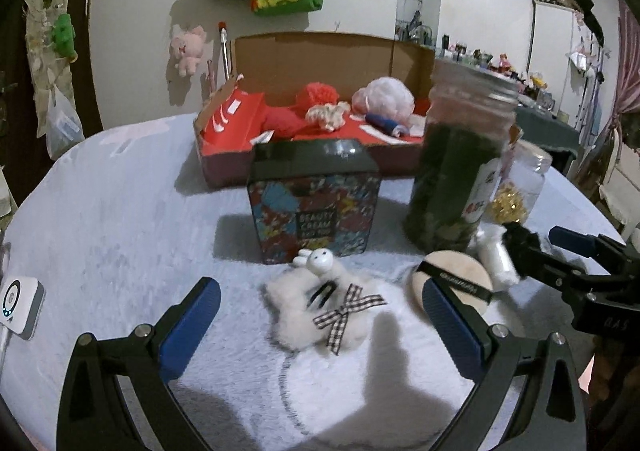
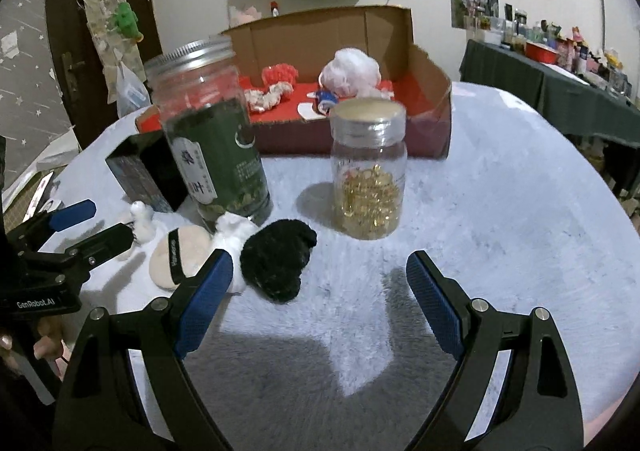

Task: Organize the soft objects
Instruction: 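Grasp the white plush sheep with the left tool while the right grasps the black fluffy ball, then carry the plush sheep and black ball over the box with both tools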

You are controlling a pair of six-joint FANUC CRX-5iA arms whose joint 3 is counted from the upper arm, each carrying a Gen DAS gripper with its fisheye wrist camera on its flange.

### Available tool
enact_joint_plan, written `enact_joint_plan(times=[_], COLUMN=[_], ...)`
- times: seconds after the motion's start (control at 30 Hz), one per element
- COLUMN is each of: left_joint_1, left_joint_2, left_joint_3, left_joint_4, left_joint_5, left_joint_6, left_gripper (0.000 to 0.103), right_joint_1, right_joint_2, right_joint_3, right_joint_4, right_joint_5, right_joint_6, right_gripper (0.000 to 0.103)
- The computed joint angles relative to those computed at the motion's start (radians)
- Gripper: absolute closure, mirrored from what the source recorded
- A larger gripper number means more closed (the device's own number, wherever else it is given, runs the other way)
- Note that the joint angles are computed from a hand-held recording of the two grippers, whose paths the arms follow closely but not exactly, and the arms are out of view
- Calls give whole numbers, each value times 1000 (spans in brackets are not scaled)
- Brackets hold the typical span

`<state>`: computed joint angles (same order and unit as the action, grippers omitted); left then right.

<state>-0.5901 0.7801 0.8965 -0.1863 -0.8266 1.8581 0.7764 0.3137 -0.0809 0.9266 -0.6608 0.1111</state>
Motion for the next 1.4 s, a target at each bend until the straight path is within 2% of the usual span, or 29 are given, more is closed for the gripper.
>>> enact_joint_plan(times=[0.13, 0.27, 0.33, 0.4, 0.43, 0.47, 0.5, 0.57, 0.7, 0.87, 1.07, 1.4], left_joint_1=[13, 24, 21, 20, 18, 16, 15, 16, 8, 9, 0, -6], left_joint_2=[30, 77, 85, 77, 75, 70, 58, 30, -11, -4, 42, 54], left_joint_3=[48, 117, 135, 119, 115, 109, 89, 38, -21, -42, 21, 46], left_joint_4=[40, 91, 74, 74, 70, 65, 69, 97, 132, 272, 324, 311], left_joint_5=[-54, -130, -144, -125, -121, -115, -99, -53, 17, 70, 45, 28], left_joint_6=[-27, -63, -55, -69, -71, -70, -78, -104, -160, -289, -344, -333], left_gripper=[1, 18, 26, 44, 44, 45, 45, 46, 46, 46, 46, 46], right_joint_1=[-7, -11, -10, -13, -16, -22, -25, -24, -34, -42, -49, -51], right_joint_2=[9, 8, 14, 16, 13, 4, -1, -10, -46, -75, -75, -77], right_joint_3=[12, 13, 26, 33, 33, 25, 19, -1, -67, -98, -94, -94], right_joint_4=[-24, -24, -42, -77, -104, -142, -157, -118, 17, 82, 69, 54], right_joint_5=[10, 27, 25, 46, 71, 120, 146, 167, 225, 271, 290, 298], right_joint_6=[22, 46, 76, 111, 132, 157, 167, 143, 23, -33, -16, -4], right_gripper=[14, 15, 21, 40, 46, 62, 72, 76, 77, 77, 77, 77])
